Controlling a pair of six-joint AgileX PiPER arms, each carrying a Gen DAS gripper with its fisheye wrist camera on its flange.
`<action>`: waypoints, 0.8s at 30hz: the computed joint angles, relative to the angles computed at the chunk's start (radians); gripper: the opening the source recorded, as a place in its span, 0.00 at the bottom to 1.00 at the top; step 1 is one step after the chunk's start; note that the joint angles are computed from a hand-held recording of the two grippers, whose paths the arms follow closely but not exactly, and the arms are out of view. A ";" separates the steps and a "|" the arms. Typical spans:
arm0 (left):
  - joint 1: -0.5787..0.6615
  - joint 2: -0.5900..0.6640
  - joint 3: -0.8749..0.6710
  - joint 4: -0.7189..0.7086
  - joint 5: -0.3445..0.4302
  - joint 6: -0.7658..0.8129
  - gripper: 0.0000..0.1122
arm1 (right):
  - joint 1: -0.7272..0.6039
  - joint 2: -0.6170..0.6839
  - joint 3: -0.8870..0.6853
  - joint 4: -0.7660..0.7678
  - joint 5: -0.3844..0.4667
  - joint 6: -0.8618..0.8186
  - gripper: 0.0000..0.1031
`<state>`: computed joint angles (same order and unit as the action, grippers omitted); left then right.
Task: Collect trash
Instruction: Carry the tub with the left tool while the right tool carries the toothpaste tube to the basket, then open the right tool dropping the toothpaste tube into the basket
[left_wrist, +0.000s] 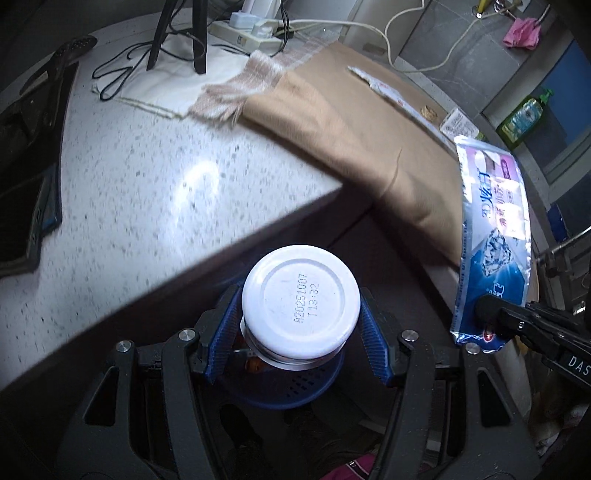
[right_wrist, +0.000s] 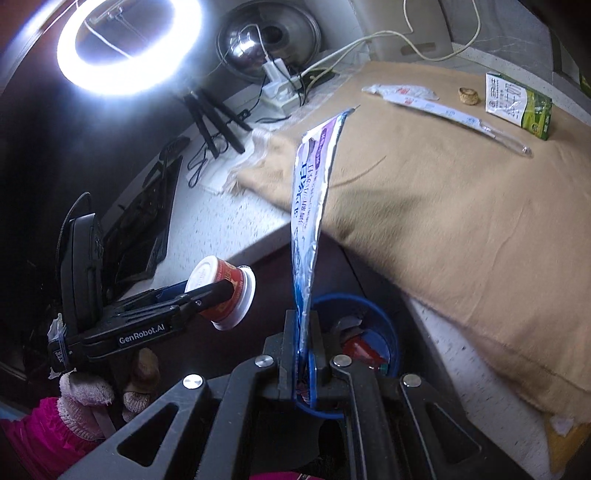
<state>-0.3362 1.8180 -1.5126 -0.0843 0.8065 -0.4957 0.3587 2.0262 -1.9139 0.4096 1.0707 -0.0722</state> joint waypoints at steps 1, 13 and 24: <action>-0.004 -0.005 0.016 -0.001 -0.007 0.001 0.55 | 0.006 -0.006 0.019 -0.004 -0.007 -0.004 0.01; -0.054 0.004 0.127 0.024 -0.056 -0.016 0.55 | 0.080 -0.035 0.188 -0.092 -0.093 -0.008 0.01; -0.049 0.073 0.137 0.034 -0.067 -0.018 0.55 | 0.118 -0.008 0.246 -0.157 -0.146 -0.008 0.01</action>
<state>-0.3848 1.8907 -1.3756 -0.0502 0.7395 -0.5133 0.4765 2.0178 -1.6676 0.2529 0.9246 -0.0799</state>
